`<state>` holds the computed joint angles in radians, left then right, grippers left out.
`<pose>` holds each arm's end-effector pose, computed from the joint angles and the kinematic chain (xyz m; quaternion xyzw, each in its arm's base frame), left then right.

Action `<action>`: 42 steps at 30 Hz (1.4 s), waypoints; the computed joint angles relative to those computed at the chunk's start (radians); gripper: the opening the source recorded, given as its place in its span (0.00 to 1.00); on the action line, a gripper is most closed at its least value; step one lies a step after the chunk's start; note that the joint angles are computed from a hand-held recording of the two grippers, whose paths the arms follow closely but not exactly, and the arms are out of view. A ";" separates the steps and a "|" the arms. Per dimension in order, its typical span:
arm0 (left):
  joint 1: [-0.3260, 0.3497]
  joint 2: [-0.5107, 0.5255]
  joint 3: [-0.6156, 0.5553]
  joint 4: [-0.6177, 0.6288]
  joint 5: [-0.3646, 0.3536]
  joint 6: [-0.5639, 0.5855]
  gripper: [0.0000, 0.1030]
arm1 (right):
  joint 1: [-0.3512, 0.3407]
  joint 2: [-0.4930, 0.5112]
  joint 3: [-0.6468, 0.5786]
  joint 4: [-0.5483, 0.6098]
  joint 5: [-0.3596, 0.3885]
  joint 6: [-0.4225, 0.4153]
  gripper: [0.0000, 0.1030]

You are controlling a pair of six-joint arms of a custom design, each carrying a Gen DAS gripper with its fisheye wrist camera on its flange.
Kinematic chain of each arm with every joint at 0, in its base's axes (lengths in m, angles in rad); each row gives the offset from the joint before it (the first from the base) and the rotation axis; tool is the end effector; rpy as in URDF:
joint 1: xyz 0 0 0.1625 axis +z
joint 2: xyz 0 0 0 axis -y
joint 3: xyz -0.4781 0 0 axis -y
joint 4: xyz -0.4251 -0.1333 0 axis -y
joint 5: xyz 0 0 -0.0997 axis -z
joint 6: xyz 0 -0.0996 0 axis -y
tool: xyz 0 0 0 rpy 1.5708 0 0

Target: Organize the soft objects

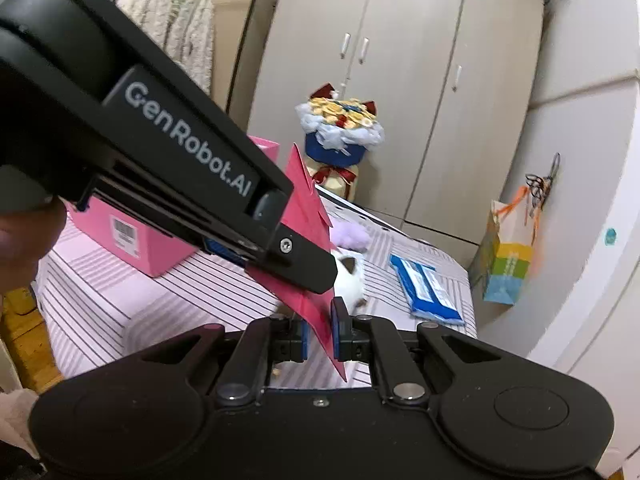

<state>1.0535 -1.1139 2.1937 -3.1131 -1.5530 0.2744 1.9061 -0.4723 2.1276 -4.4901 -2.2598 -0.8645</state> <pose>-0.1521 -0.5405 0.1720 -0.3734 -0.8989 0.2285 0.0192 0.2284 -0.4428 0.0282 0.2641 -0.7395 0.4654 0.4084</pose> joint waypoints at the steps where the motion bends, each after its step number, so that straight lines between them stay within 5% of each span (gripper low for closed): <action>1: 0.002 -0.013 0.002 0.005 0.002 0.007 0.10 | 0.007 0.001 -0.006 0.010 0.000 0.004 0.11; 19: 0.061 -0.131 -0.201 0.213 0.025 0.176 0.10 | 0.113 0.043 -0.301 0.264 0.043 0.007 0.11; 33: 0.210 0.000 -0.453 0.365 -0.091 0.154 0.11 | 0.052 0.099 -0.497 0.521 0.118 0.075 0.12; 42: 0.270 0.136 -0.663 0.507 -0.107 0.079 0.11 | 0.028 0.146 -0.683 0.787 0.075 0.034 0.12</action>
